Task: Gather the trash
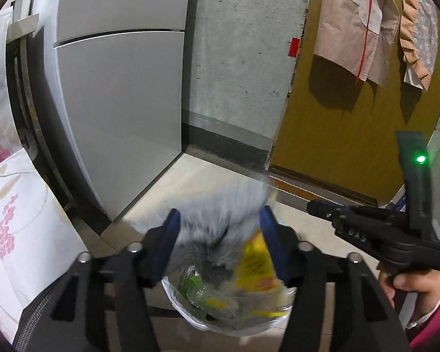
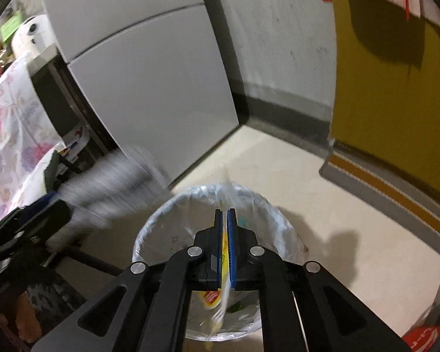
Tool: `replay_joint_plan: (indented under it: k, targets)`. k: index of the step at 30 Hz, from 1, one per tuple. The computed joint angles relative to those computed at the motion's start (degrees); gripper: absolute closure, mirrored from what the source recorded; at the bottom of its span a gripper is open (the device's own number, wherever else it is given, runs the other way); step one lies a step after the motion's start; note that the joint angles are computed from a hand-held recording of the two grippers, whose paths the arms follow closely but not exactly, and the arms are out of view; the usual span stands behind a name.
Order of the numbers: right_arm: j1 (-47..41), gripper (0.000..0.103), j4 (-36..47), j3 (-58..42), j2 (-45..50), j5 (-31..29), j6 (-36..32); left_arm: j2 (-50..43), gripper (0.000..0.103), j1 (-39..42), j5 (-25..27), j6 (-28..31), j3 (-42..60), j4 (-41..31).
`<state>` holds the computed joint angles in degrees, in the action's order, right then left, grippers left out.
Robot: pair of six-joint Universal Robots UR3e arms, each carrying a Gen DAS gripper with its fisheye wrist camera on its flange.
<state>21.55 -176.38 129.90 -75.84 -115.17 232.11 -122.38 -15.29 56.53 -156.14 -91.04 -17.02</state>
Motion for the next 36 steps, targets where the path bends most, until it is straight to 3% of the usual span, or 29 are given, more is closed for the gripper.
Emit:
replay_joint_plan:
  k: [5, 7, 10, 16, 20, 24, 31, 36]
  targets:
    - [1.24, 0.096, 4.16, 0.30, -4.17, -1.72, 2.56, 1.73, 0.044, 2.06, -0.58, -0.78, -0.99, 0.22]
    - [3.12, 0.091, 8.14, -0.95, -6.67, -3.12, 3.54, 2.97, 0.044, 3.29, -0.80, -1.24, -1.71, 0.33]
    - [6.00, 0.076, 14.15, -4.39, -8.55, -5.45, 4.69, 6.03, 0.039, 5.62, -1.05, -1.34, -3.26, -0.68]
    - [13.69, 0.059, 39.34, -23.75, -6.55, -8.33, 7.86, 15.81, 0.029, 10.56, -0.87, 1.78, -7.24, -8.23]
    - [19.13, 0.036, 51.43, -36.51, -3.11, -10.73, 8.99, 23.92, 0.012, 14.90, -1.25, 4.69, -10.51, -15.24]
    - [24.08, 0.016, 58.83, -47.19, 0.33, -12.68, 9.04, 33.54, 0.006, 21.80, -2.51, 8.28, -13.10, -24.58]
    - [32.13, 0.010, 76.20, -68.84, 6.85, -16.50, 11.08, 46.72, 0.006, 32.49, 0.24, 12.42, -10.04, -44.10]
    - [33.73, 0.010, 81.19, -76.98, 8.78, -12.88, 10.12, 57.27, 0.006, 39.58, 3.40, 18.20, -11.02, -52.64]
